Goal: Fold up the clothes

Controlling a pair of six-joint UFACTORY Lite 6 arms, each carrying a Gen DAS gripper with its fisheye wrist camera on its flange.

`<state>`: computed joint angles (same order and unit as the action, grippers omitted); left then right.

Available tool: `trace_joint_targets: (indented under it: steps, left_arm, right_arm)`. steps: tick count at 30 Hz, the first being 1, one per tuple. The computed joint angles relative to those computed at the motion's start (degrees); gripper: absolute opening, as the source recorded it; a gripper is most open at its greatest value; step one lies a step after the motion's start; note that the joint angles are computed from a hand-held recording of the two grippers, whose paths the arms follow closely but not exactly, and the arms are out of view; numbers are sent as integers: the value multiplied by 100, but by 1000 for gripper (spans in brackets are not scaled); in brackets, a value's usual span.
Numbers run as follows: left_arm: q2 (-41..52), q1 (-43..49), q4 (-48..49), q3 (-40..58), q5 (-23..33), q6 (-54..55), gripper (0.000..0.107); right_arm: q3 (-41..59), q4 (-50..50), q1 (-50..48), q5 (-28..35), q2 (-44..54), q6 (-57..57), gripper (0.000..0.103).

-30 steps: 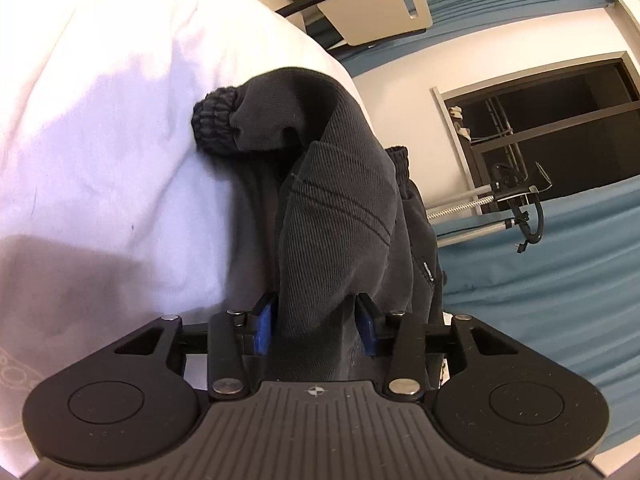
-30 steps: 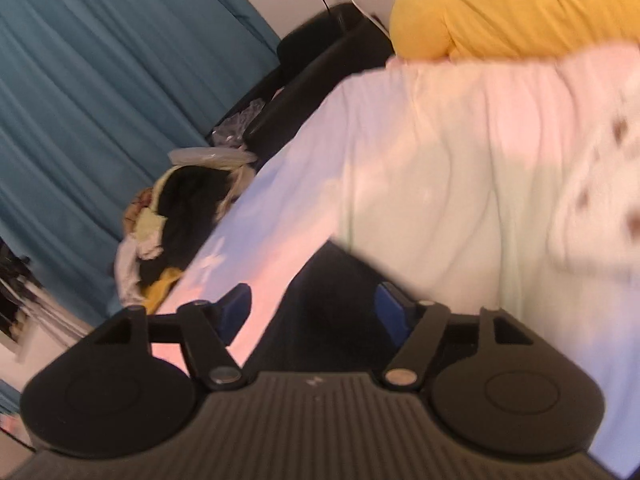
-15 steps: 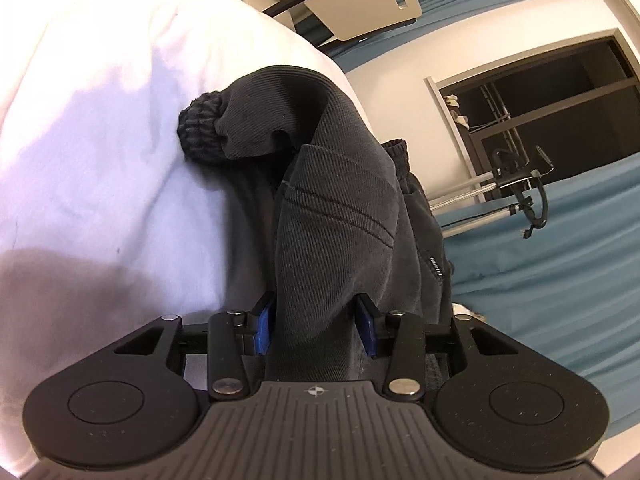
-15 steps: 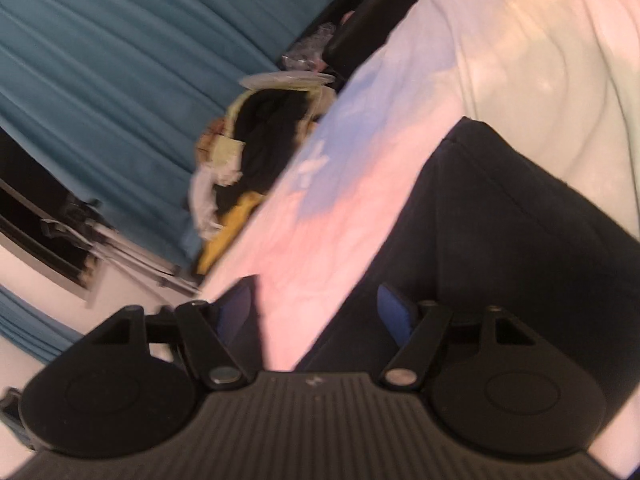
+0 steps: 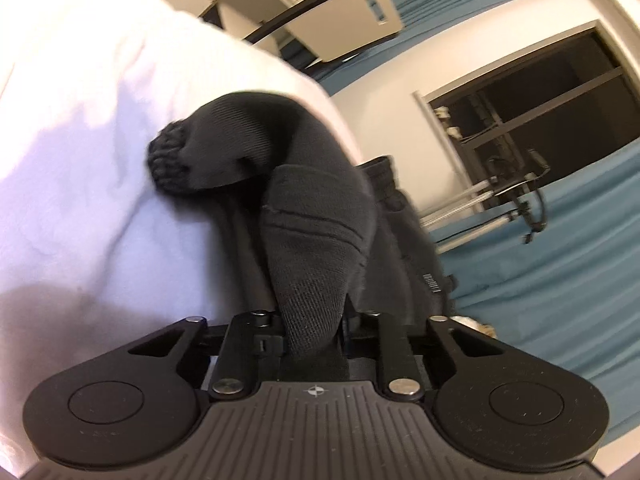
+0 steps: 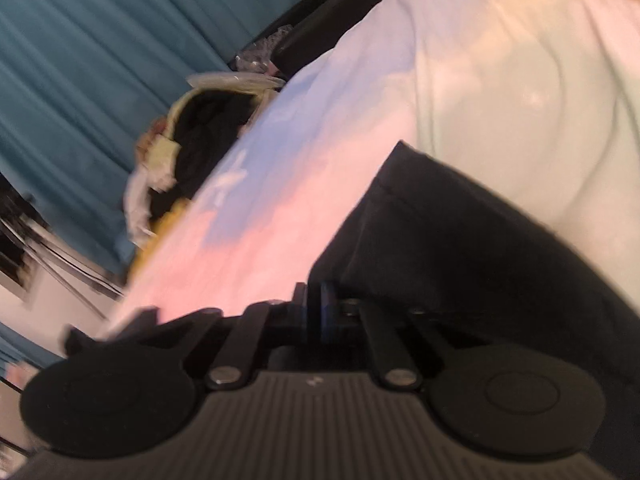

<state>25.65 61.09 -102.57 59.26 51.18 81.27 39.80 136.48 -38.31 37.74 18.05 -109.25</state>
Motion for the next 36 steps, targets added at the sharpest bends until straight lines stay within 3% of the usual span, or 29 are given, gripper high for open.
trace_joint_targets:
  steps: [3, 6, 7, 10, 14, 16, 19, 20, 21, 23, 25, 28, 30, 34, 35, 36]
  left_arm:
    - [24, 285, 25, 27, 867, -348, 21]
    - [533, 740, 232, 377, 1907, -1213, 21]
    - [638, 881, 270, 444, 2099, -1382, 21]
    - [791, 1068, 468, 717, 2112, -1752, 21]
    - [525, 1160, 1204, 675, 1564, -1882, 21]
    - [397, 1297, 1491, 580, 1433, -1885, 22]
    - [237, 1253, 1602, 559, 1280, -1958, 22]
    - [194, 1255, 1627, 537, 1249, -1970, 22]
    - [171, 1305, 1683, 511, 1240, -1991, 22]
    - [155, 1350, 1759, 499, 1195, -2074, 23]
    - [154, 1327, 1771, 509, 1113, -2117, 23]
    - [129, 1275, 1841, 570, 968, -2236, 23]
    - [140, 1227, 1815, 584, 891, -2275, 23]
    - [-11, 1059, 1670, 393, 519, -1964, 23]
    - [-9, 1011, 1647, 388, 461, -1922, 23]
    - [-5, 964, 1626, 387, 403, -1884, 23]
  right_arm:
    - [-444, 127, -222, 987, -583, -90, 4]
    - [-1202, 66, -699, 2746, -1691, -57, 3]
    - [-1391, 48, -878, 3190, -2025, 11, 1]
    - [-1904, -249, -1740, 3777, -2993, 419, 1]
    - [-1911, -1860, -2900, 2964, -2775, 1265, 1]
    - [-1578, -2628, -2859, 2124, -2378, 1688, 1]
    - [-1277, -2884, -2370, 1457, -2025, 1790, 8]
    - [-1271, -2749, -2161, 1480, -2002, 1654, 19]
    - [-1256, -2617, -1952, 1503, -1970, 1517, 51]
    - [-1206, -2291, -1439, 1341, -1985, 1185, 85]
    - [-1124, -1903, -765, 363, -2188, 873, 85]
    - [-1061, -431, 58, -1096, -2294, 271, 84]
    - [-1253, -158, -36, -1054, -2289, 490, 84]
    - [-1326, -722, -501, -533, -1813, 1060, 84]
    - [-1257, -591, -509, -256, -1544, 1023, 82]
    - [-1186, -449, -506, 20, -1273, 984, 71]
